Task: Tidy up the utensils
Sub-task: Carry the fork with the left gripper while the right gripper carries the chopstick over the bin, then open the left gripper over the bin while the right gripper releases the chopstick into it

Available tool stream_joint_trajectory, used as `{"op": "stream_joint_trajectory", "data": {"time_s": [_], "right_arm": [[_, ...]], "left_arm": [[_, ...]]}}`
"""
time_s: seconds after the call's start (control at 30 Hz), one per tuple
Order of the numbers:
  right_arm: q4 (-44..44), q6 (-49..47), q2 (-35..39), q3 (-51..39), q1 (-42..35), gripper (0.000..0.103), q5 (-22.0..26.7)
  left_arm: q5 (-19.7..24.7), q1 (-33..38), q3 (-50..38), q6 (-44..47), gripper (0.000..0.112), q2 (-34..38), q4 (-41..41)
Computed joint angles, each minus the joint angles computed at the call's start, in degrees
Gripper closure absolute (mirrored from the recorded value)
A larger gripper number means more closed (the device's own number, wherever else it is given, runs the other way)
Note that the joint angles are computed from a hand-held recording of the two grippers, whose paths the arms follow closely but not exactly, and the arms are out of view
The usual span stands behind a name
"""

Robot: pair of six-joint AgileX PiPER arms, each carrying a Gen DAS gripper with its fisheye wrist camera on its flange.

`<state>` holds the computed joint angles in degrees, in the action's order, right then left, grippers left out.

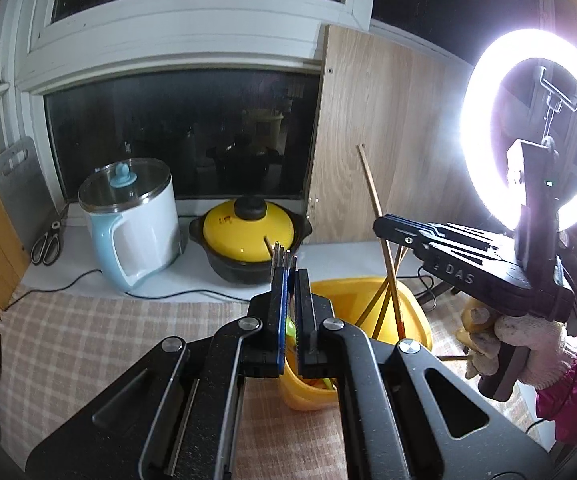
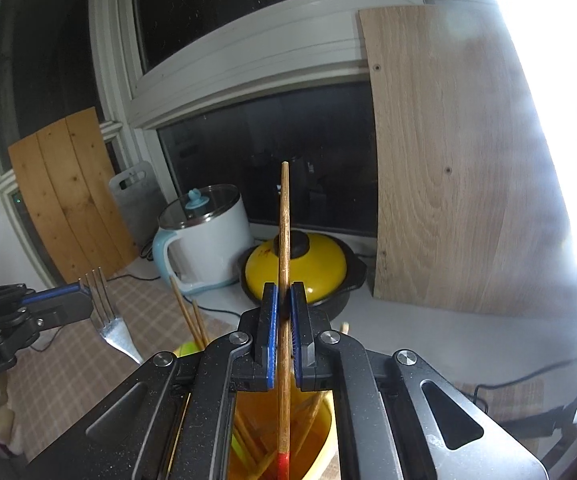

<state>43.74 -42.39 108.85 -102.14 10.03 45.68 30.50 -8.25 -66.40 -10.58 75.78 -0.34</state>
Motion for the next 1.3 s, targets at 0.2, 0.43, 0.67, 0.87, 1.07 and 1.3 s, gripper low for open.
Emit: {"op": "stream_joint_trajectory", "data": {"time_s": [0.2, 0.43, 0.67, 0.87, 1.07, 1.3], "right_arm": [[1.4, -1.9, -2.2, 4.9, -1.2, 0.098, 0.4], [3.6, -3.7, -3.6, 7.9, -3.0, 0.098, 2.3], [3.8, -4.6, -5.0, 8.6, -3.4, 0.098, 4.0], [2.8, -3.8, -5.9, 8.8, -3.5, 0.098, 4.9], [2.1, -3.5, -7.9, 10.5, -3.7, 0.097, 4.9], [4.0, -5.2, -12.0, 13.8, -4.9, 0.08, 5.1]], "left_arm": [[-0.2, -0.4, 2.2, -1.3, 0.112, -0.3, 0.2], [0.0, -1.9, 3.5, -4.1, 0.112, -1.1, 2.6], [0.4, -3.6, 4.2, -6.3, 0.111, -2.1, 4.5], [0.7, -5.3, 4.4, -10.2, 0.111, -3.5, 8.7], [1.4, -6.8, 5.0, -14.1, 0.085, -5.6, 12.7], [2.8, -9.1, 5.9, -19.4, 0.084, -8.1, 17.3]]}}
